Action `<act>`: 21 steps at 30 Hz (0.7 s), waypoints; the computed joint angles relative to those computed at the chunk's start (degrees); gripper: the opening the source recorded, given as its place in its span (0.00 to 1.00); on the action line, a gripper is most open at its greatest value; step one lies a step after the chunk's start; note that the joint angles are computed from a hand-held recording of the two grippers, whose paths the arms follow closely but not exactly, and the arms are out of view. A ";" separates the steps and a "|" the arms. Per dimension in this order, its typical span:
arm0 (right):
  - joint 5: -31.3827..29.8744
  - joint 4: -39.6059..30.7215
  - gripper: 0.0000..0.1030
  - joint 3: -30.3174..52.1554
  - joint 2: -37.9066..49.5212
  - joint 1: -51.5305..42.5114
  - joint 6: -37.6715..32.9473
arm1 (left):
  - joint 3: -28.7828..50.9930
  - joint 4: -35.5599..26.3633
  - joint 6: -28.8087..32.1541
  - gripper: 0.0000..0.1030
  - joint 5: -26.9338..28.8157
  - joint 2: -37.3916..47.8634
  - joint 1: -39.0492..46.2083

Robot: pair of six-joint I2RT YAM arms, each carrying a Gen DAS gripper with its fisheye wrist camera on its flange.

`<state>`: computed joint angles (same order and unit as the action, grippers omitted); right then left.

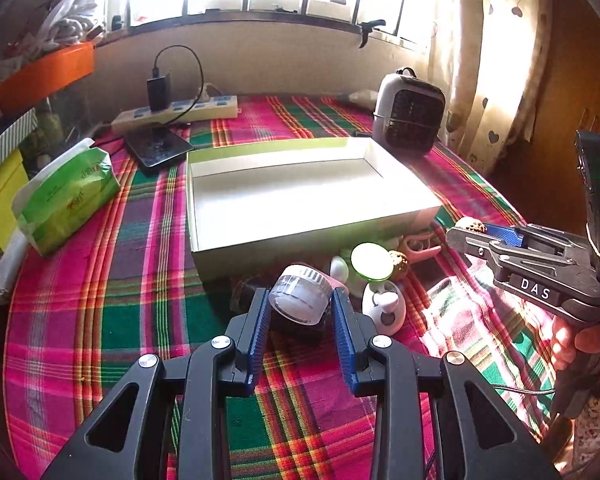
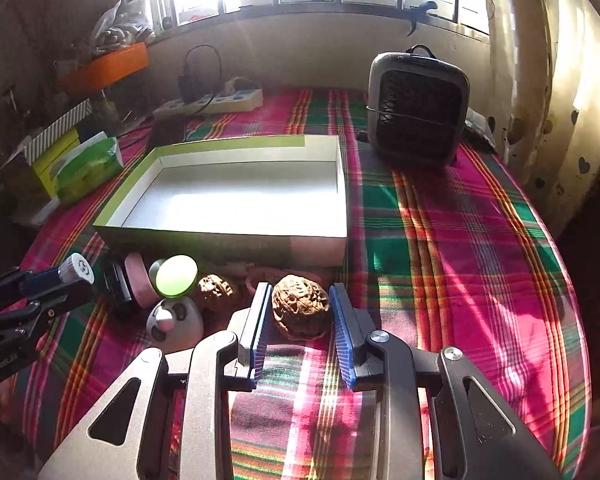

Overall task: Organize objects
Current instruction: 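Carry the cap and walnut over the white tray with both grippers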

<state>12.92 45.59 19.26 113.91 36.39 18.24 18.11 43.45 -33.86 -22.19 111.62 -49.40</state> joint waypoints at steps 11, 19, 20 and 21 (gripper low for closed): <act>-4.74 -9.45 0.30 10.89 1.36 -2.52 -3.84 | 7.68 -3.41 6.85 0.28 6.86 1.73 10.12; -7.15 -16.91 0.30 21.16 5.81 -4.07 -6.99 | 14.14 -6.89 10.73 0.28 9.74 4.74 15.62; -7.10 -18.14 0.30 22.67 6.52 -4.29 -7.18 | 15.13 -7.84 11.09 0.28 9.87 5.10 16.12; -7.17 -19.20 0.30 24.04 7.19 -4.56 -7.54 | 15.81 -7.97 11.38 0.28 10.46 5.54 16.70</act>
<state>5.75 26.39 43.30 121.11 31.82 10.70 33.92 35.48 -22.48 -11.72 117.16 -32.70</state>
